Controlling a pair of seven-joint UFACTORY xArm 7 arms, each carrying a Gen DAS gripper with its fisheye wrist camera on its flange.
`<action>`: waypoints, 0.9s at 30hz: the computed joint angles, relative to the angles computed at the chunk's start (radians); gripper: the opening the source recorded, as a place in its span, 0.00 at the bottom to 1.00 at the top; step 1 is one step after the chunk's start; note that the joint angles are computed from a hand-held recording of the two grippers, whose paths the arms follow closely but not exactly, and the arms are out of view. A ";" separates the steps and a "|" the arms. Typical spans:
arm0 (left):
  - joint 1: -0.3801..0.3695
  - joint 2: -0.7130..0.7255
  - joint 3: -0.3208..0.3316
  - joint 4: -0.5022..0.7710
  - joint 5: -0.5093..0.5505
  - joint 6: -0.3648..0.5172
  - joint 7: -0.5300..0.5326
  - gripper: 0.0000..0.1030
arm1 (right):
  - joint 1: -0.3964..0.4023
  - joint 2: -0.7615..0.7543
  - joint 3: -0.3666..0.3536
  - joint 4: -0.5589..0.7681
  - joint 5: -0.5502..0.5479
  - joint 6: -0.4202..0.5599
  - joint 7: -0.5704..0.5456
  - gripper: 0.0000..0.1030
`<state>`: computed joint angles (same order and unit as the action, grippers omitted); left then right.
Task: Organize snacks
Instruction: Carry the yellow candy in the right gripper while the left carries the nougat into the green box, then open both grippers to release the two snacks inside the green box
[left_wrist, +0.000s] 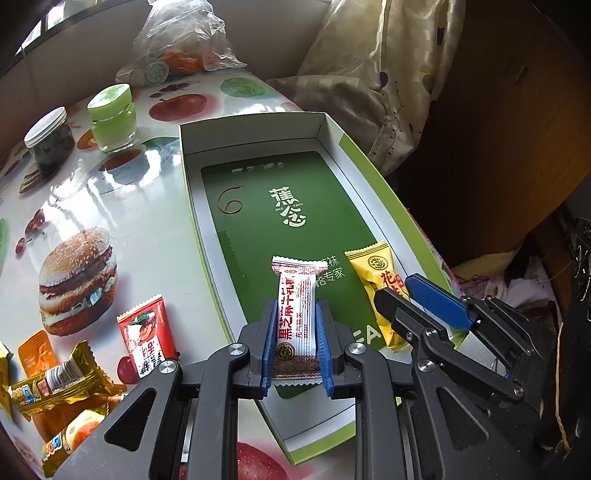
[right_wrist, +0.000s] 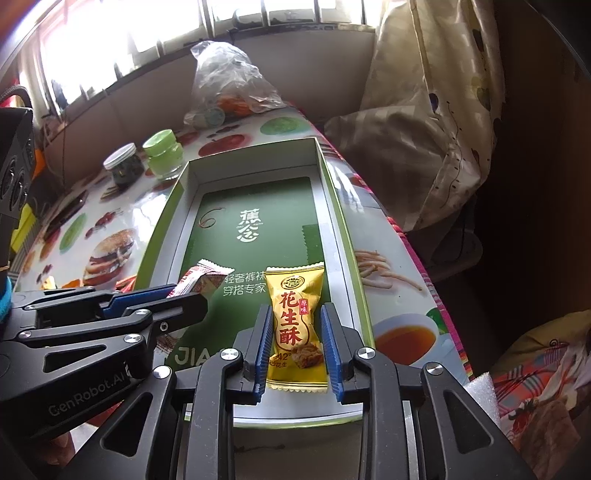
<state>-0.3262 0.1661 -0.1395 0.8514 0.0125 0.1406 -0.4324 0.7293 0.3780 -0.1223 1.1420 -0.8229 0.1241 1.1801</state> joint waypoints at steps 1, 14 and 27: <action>0.008 0.001 -0.009 0.001 -0.015 -0.001 0.013 0.20 | 0.002 0.000 -0.002 0.000 -0.001 0.002 0.001 0.26; 0.031 -0.049 -0.047 -0.043 -0.124 -0.037 0.108 0.45 | 0.000 -0.027 0.001 -0.022 -0.052 -0.002 0.039 0.38; 0.004 -0.168 0.003 -0.133 0.093 -0.060 -0.106 0.50 | -0.039 -0.103 0.062 -0.055 -0.236 0.062 0.216 0.44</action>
